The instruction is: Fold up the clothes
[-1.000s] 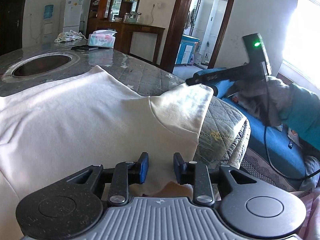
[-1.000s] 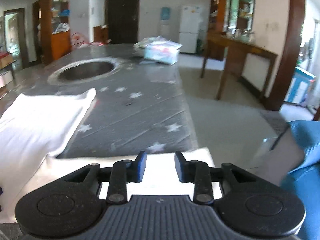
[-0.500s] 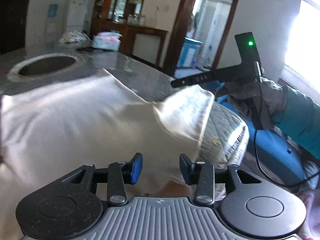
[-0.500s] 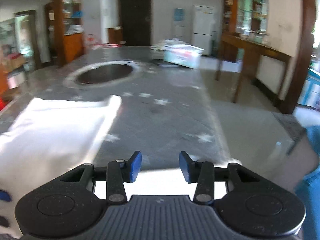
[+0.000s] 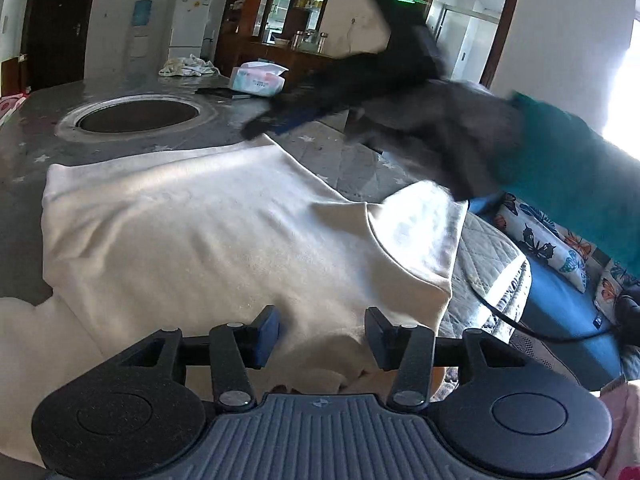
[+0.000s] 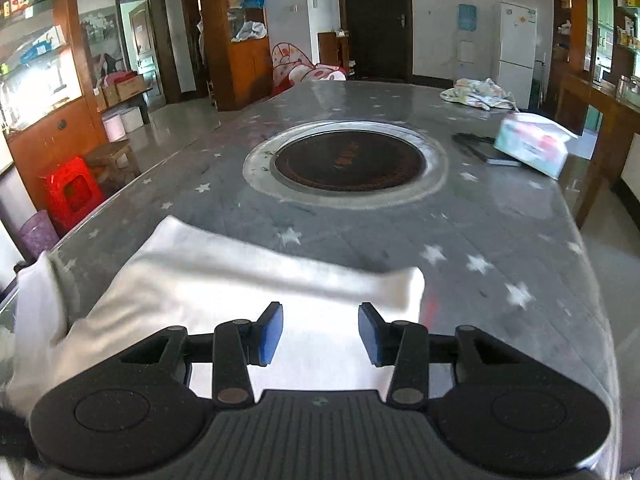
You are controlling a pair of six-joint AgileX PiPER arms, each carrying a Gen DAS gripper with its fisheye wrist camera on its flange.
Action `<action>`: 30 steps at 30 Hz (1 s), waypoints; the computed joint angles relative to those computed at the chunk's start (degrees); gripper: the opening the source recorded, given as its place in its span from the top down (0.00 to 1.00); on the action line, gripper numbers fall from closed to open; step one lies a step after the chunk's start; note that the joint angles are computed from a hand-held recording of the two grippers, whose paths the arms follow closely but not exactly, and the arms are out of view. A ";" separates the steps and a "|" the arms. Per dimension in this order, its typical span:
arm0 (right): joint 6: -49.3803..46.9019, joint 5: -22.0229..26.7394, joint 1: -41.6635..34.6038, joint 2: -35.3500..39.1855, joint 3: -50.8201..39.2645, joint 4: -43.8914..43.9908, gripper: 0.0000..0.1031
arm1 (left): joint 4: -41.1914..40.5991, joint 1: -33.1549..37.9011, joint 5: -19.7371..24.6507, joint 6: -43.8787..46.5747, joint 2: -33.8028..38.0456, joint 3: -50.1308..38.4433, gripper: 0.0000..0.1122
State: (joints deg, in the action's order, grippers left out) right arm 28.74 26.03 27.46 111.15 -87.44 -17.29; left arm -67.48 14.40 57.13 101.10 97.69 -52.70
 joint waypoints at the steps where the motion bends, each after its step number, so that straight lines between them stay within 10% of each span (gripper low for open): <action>1: -1.52 1.86 -0.20 2.54 -3.72 1.76 0.61 | 0.03 0.12 0.35 -0.22 0.26 -0.26 0.55; 7: -3.67 11.47 -0.50 14.54 -20.29 5.28 0.62 | 0.46 1.05 2.31 -0.13 1.52 -1.25 0.55; 30: -1.58 13.58 4.12 20.49 -28.71 -1.56 0.62 | -0.31 2.66 4.52 2.45 1.90 -0.37 0.52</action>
